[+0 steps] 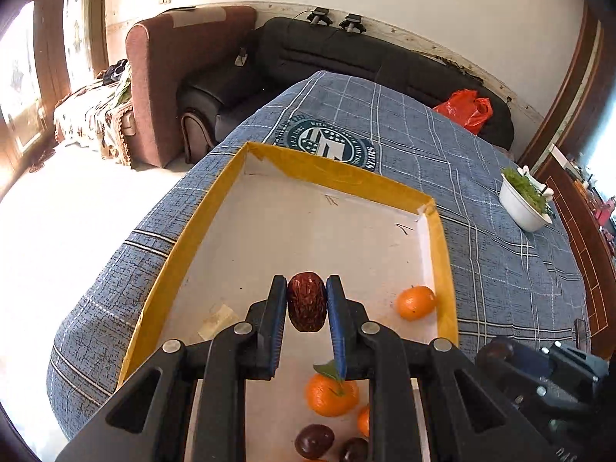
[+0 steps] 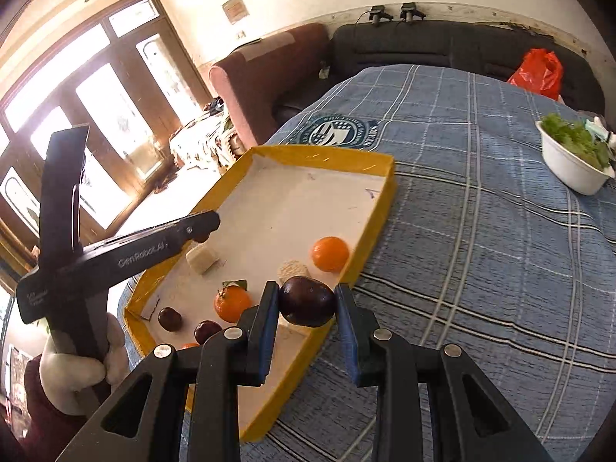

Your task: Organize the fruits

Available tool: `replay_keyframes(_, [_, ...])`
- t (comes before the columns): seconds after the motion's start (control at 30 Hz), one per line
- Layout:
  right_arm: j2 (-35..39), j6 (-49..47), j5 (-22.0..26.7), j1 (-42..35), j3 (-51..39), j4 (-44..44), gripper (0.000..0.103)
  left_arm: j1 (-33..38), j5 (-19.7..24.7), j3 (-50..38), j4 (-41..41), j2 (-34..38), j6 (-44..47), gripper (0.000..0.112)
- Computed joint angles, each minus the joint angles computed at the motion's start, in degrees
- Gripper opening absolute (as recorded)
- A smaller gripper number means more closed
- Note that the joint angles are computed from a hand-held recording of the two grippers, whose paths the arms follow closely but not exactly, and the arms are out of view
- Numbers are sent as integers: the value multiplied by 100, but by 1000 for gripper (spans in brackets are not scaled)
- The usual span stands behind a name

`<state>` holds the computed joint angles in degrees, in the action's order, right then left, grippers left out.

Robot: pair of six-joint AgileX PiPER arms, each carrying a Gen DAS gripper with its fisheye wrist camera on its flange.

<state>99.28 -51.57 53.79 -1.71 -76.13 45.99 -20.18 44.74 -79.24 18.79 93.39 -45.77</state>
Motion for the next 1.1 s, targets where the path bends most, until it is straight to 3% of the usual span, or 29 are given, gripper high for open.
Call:
replay_keyframes(0.33, [999, 827, -483, 1143, -626, -526, 33, 608, -491, 232, -901, 184, 653, 21])
replay_keyframes(0.37, [1076, 876, -553, 1213, -683, -575, 34, 656, -542, 278, -1004, 154, 722, 25])
replay_keyframes(0.47, [1246, 957, -659, 1312, -834, -652, 35, 719, -645, 441, -1006, -15, 678, 55])
replay_keyframes(0.5, [1269, 946, -668, 1317, -857, -637, 39, 711, -693, 526, -891, -111, 559, 60])
replay_keyframes(0.6, [1263, 948, -709, 1357, -881, -599, 49, 714, -736, 695, -727, -341, 357, 63])
replay_keyframes(0.77, [906, 768, -823, 1244, -531, -435, 50, 564, -710, 927, -277, -740, -179, 68])
replay_keyframes(0.93, [320, 391, -1020, 952, 117, -111, 57, -288, -287, 1164, 1203, -1177, -1761, 76])
replay_keyframes(1.1, [-318, -54, -1283, 534, 871, 164, 65, -1819, 1312, 990, 3120, -1173, -3508, 87])
